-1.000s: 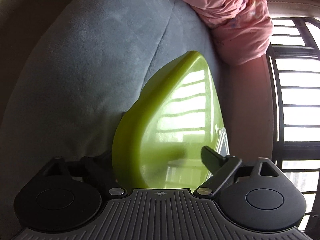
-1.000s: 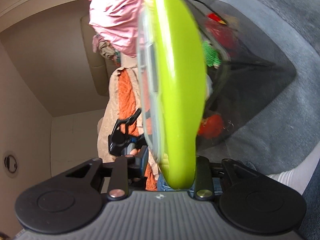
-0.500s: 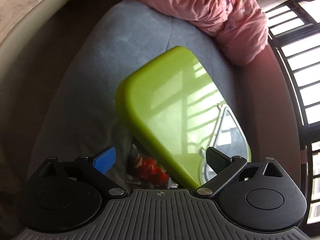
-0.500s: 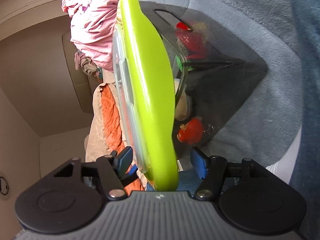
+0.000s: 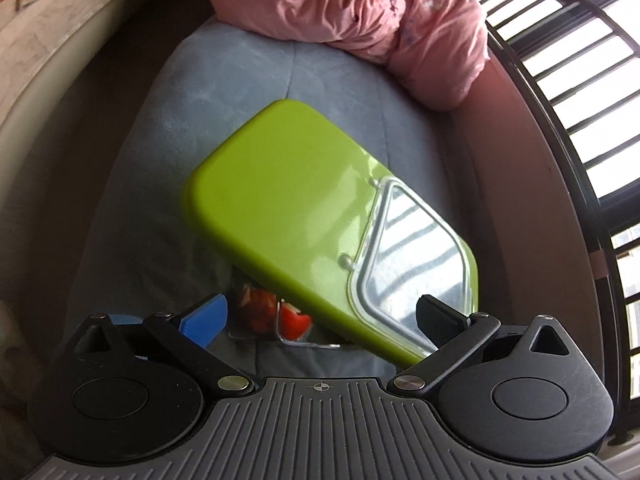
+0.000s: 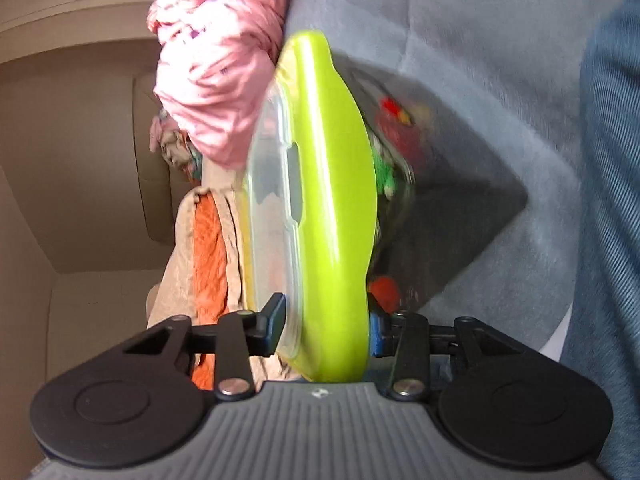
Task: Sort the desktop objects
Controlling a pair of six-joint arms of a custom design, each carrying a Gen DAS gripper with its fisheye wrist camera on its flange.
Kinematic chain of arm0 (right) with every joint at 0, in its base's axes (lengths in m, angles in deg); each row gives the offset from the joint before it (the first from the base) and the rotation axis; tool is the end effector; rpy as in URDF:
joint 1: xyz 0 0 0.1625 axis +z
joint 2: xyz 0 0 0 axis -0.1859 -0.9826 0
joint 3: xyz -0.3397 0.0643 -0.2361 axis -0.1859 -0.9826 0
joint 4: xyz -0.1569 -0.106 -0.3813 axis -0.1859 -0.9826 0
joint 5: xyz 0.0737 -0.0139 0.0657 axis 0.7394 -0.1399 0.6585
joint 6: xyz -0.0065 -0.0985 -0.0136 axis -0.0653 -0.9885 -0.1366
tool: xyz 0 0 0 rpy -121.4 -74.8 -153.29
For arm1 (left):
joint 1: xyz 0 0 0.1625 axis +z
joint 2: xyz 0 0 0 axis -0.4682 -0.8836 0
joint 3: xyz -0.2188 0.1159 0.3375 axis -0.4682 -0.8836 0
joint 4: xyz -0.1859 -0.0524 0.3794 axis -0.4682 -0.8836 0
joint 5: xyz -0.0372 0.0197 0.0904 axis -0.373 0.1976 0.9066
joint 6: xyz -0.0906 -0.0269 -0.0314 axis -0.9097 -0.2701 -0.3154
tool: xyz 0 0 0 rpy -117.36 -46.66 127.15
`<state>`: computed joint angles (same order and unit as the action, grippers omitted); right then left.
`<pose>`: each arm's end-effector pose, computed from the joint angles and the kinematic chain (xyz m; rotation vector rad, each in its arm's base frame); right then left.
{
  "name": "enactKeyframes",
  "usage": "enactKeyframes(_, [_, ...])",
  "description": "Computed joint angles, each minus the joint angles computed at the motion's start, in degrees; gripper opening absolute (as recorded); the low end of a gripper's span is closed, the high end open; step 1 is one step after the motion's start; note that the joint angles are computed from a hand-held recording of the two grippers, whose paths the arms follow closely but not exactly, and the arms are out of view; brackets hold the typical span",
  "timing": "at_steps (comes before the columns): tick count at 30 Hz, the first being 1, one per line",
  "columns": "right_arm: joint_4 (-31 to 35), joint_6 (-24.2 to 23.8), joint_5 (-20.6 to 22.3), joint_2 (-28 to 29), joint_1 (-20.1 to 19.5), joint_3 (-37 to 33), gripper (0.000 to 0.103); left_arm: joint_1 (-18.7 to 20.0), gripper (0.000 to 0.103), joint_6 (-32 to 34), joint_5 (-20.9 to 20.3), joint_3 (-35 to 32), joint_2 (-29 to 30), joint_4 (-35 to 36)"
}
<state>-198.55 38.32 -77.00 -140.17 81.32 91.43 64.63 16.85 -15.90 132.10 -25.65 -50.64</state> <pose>0.0333 -0.4261 0.3766 0.5521 2.6434 -0.6701 -0.3066 -0.4490 0.2599 0.0204 2.9144 -0.6687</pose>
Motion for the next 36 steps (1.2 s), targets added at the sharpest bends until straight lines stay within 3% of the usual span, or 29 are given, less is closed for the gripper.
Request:
enactKeyframes(3, [-2.9,0.1,-0.4,-1.1,-0.2,0.1,0.039,-0.3,0.103,-0.4,-0.8,0.6,-0.6,-0.9])
enactKeyframes(7, [-5.4,0.5,-3.9,-2.0,0.2,0.5,0.043,0.0,0.103,-1.5,-2.6,1.8,-1.3,-2.1])
enactKeyframes(11, [-4.3,0.9,-2.5,-2.7,-1.2,0.6,0.043,1.0,0.103,-4.0,-3.5,2.3,-1.4,-1.8])
enactKeyframes(12, [-4.3,0.6,-4.1,-2.8,-0.7,0.4,0.045,1.1,0.103,-4.4,-3.3,2.2,-1.2,-1.6])
enactKeyframes(14, [-4.7,-0.3,-8.7,-3.2,0.8,0.1,0.057,1.4,0.103,-5.1,-2.4,1.9,-0.7,-1.4])
enactKeyframes(16, [-5.0,-2.2,-13.5,-3.8,2.3,-0.2,0.058,1.8,0.103,-5.9,-0.8,1.8,-0.4,-1.1])
enactKeyframes(19, [-5.1,-2.9,-14.4,-6.1,1.8,0.2,0.059,2.5,0.103,-5.5,2.2,0.9,0.5,-1.1])
enactKeyframes(23, [-10.0,-5.3,-15.9,-7.6,2.6,0.2,0.070,5.0,0.103,-0.8,3.9,-1.1,2.9,-3.6])
enactKeyframes(26, [-10.0,-9.0,-16.0,-5.8,4.3,-2.3,0.070,7.6,0.103,5.7,1.4,-2.0,4.4,-9.0])
enactKeyframes(29, [-9.8,-13.3,-17.8,-2.5,6.8,-5.2,0.070,9.7,0.103,8.2,-2.2,-3.0,4.7,-12.4])
enactKeyframes(31, [-9.3,-15.0,-20.8,0.0,9.0,-6.9,0.066,10.7,0.103,8.6,-3.0,-4.2,5.2,-11.7])
enactKeyframes(34, [-9.6,-15.8,-24.8,3.2,11.9,-8.1,0.065,11.6,0.103,7.2,0.3,-6.2,6.5,-6.8])
enactKeyframes(36, [-10.5,-16.5,-28.6,5.7,13.9,-8.8,0.065,13.2,0.103,6.0,-0.3,-7.1,7.7,-5.0])
